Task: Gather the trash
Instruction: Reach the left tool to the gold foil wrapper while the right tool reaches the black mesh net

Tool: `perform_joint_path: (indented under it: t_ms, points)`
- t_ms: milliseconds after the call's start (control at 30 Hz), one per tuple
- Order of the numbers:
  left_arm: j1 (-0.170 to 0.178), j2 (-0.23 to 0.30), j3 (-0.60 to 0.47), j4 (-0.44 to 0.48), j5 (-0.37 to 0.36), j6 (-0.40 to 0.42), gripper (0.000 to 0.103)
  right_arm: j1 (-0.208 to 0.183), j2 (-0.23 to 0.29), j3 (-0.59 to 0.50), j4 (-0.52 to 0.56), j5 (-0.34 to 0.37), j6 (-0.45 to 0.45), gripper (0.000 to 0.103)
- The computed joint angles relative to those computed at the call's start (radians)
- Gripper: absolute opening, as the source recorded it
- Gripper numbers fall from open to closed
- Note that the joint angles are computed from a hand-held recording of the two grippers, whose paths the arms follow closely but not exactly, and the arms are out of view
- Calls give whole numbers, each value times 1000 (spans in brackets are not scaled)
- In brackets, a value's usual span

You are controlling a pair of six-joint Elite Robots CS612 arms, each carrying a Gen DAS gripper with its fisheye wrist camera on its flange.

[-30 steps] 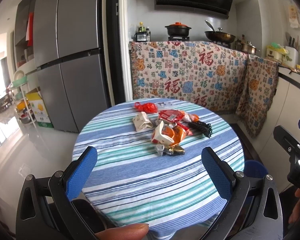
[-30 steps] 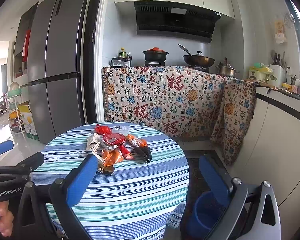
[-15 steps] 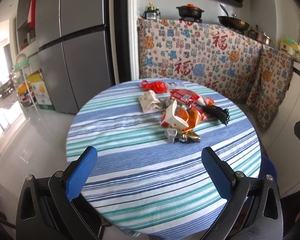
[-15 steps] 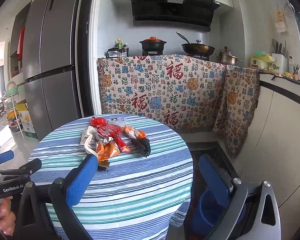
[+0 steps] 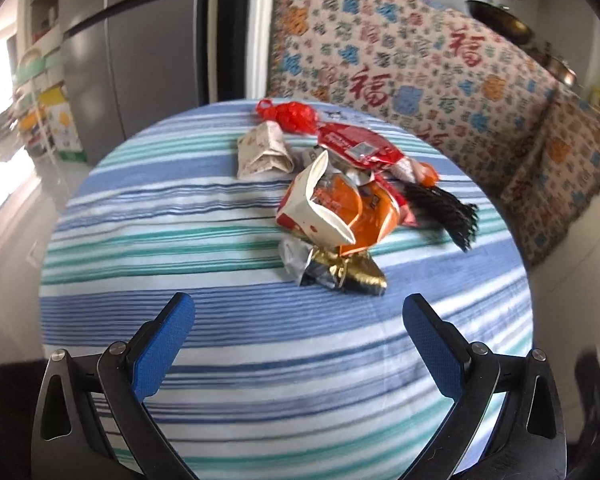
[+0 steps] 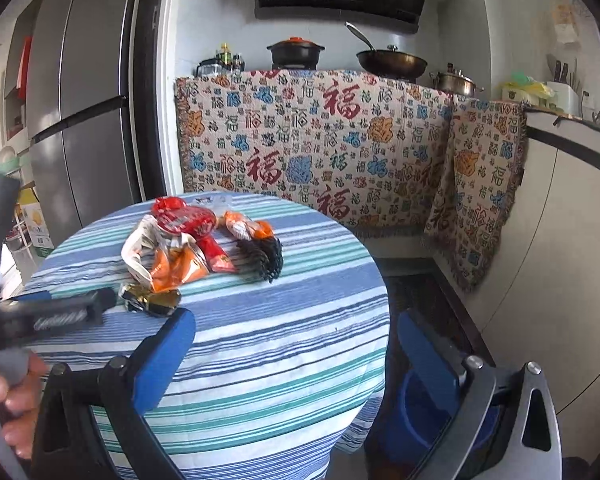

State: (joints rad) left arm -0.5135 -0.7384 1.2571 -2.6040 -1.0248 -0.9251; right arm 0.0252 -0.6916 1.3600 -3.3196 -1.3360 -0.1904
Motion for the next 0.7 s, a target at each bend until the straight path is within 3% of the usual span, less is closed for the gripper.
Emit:
perform_joint_path:
  t_ms: [233, 400, 700]
  points:
    - [20, 150, -266, 325, 12, -176, 103, -7, 22, -26, 29, -4, -9, 103]
    - [21, 162, -274, 341, 9, -140, 103, -11, 38, -58, 66, -23, 1, 103]
    - [56, 62, -73, 216, -68, 12, 103, -4, 72, -151, 230, 16, -8, 103]
